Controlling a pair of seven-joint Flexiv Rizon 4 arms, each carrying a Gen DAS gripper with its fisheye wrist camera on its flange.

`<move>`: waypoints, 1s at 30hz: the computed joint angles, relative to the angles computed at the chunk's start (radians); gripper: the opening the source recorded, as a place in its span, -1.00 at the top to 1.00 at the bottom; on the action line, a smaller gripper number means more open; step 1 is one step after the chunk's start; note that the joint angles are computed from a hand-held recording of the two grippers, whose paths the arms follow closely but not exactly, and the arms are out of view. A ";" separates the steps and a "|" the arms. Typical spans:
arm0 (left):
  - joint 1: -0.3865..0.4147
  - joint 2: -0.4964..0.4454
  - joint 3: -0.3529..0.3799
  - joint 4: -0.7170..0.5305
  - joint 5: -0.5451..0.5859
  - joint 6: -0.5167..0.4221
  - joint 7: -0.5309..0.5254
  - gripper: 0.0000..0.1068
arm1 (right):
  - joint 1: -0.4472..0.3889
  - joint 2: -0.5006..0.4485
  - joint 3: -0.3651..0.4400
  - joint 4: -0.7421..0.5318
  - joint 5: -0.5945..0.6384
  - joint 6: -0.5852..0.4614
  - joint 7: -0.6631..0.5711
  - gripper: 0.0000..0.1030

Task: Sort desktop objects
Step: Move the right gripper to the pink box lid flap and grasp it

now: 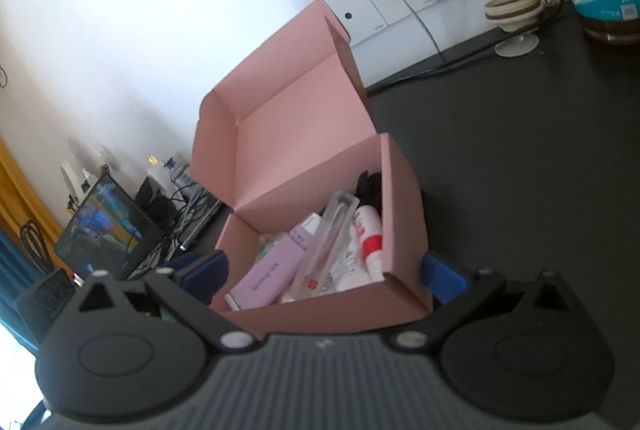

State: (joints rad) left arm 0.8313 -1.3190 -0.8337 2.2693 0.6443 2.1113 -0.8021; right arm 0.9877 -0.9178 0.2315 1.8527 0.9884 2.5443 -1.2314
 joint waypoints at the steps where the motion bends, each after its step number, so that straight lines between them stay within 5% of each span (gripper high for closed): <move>1: 0.001 0.000 -0.001 -0.001 0.000 -0.004 -0.001 -0.93 | 0.000 0.000 0.003 0.001 -0.003 0.001 0.004 -0.99; 11: 0.065 -0.028 -0.076 0.020 -0.101 -0.153 0.035 -0.93 | 0.001 0.021 -0.003 0.011 -0.013 -0.045 -0.017 -0.99; 24: 0.013 -0.013 -0.035 0.018 -0.116 -0.061 0.049 -0.93 | -0.056 0.064 -0.101 0.047 -0.133 -0.096 -0.029 -0.99; 30: -0.002 -0.002 -0.020 0.009 -0.097 -0.045 0.024 -0.93 | -0.150 0.013 -0.081 0.048 -0.311 -0.030 0.115 -0.99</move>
